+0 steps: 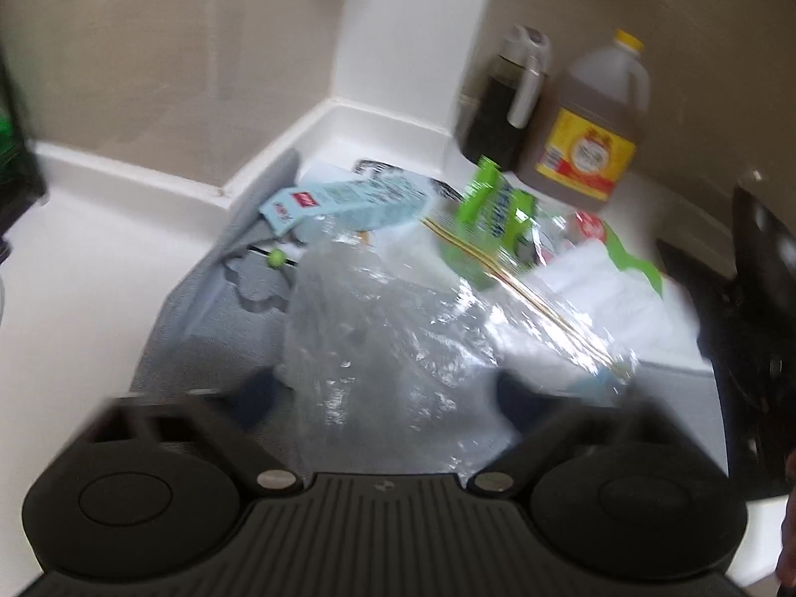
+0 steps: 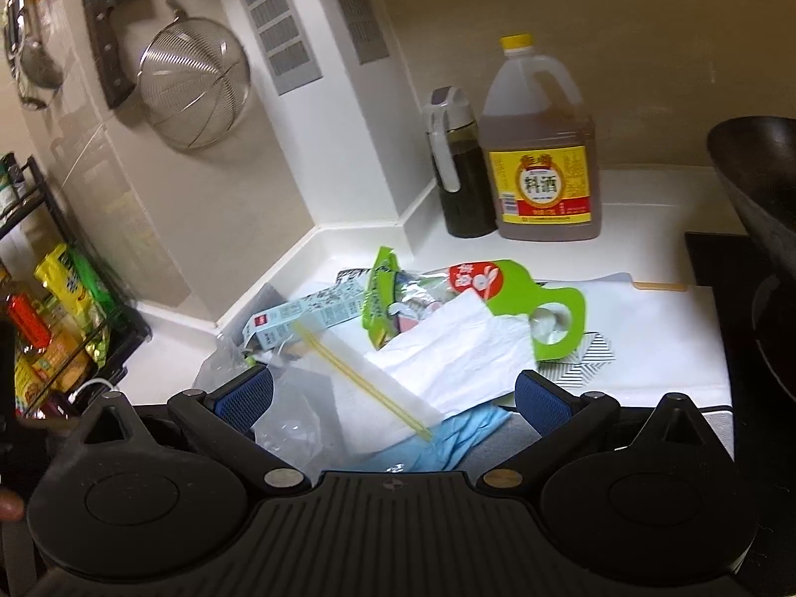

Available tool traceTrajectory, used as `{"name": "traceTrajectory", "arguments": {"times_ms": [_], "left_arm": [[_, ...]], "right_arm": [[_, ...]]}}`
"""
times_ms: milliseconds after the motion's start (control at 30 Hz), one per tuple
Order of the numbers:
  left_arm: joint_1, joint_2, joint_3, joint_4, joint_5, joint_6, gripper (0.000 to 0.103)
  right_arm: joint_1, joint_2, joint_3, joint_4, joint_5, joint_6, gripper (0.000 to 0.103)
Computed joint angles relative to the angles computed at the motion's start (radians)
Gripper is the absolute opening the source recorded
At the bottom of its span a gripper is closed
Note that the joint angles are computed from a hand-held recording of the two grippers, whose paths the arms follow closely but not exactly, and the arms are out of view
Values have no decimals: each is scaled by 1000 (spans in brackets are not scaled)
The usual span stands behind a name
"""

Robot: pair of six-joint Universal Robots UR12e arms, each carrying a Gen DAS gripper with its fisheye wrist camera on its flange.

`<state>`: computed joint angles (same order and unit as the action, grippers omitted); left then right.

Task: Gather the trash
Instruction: 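Close the left gripper on the clear plastic bag and lift it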

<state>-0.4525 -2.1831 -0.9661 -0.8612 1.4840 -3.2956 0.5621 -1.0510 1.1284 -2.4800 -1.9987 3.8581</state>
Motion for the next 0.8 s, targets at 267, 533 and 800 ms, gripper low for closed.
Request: {"name": "traceTrajectory", "arguments": {"times_ms": [267,533,800], "left_arm": [[42,58,-67,17,-57,-96,2],[71,185,-240,139,-15,-152,2],[69,297,-380,189,92,-177,2]], "right_arm": [[1,29,-42,-1,43,-136,103],[-1,63,-83,32,41,-183,103],[-17,92,-144,103,245,-252,103]]}}
